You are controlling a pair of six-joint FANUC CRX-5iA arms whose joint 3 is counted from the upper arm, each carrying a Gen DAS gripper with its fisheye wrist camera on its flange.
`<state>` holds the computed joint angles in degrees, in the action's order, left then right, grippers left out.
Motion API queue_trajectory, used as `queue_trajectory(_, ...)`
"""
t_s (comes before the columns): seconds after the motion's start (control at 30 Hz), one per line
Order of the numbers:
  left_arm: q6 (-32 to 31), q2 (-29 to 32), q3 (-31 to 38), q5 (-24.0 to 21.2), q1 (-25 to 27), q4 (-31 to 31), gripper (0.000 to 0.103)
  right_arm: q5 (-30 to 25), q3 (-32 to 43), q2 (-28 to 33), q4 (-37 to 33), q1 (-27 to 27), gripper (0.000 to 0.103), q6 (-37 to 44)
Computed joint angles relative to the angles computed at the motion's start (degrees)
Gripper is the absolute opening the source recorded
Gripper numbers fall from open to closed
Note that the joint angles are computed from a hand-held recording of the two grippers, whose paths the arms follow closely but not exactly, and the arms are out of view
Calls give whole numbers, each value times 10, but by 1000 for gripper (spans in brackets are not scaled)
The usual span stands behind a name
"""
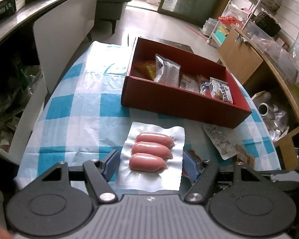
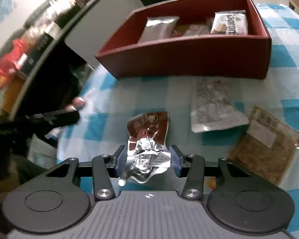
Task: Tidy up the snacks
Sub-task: 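Lift the brown-and-silver packet with the right tool above the table, then close the left tool on the pink sausage pack while the right tool holds the brown-and-silver packet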
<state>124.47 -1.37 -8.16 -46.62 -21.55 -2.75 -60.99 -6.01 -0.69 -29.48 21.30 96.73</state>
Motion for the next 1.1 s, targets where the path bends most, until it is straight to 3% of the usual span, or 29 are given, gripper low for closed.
queue_trajectory(0.13, -2, -2, -1, 5, 1, 4, 62, -22, 8, 5, -34, -13, 54, 19)
queue_trajectory(0.4, -9, -9, -16, 19, 12, 26, 62, -73, 37, 29, -168, -97, 54, 39)
queue_trajectory(0.47, -8, -11, -18, 23, 14, 28, 62, -83, 39, 34, -205, -121, 46, 44)
queue_trajectory(0.57, -5, -9, -16, 20, 13, 25, 62, -89, 43, 40, -243, -144, 44, 39)
queue_trajectory(0.63, -6, -7, -14, 17, 13, 26, 62, -36, 29, 20, -139, -89, 46, 10)
queue_trajectory(0.73, -4, -7, -15, 16, 15, 28, 62, -33, 22, 11, -63, -36, 52, 21)
queue_trajectory(0.8, -5, -7, -14, 17, 16, 30, 62, -31, 17, 1, -11, 6, 77, 42)
queue_trajectory(0.83, -5, -7, -14, 17, 15, 28, 62, -30, 15, -2, 8, 25, 82, 64)
queue_trajectory(1.0, -16, -15, -25, 24, 18, 38, 62, -39, -4, 13, 233, 171, 83, 167)
queue_trajectory(1.1, -19, -21, -33, 29, 25, 47, 62, -44, 11, 36, 277, 201, 83, 224)
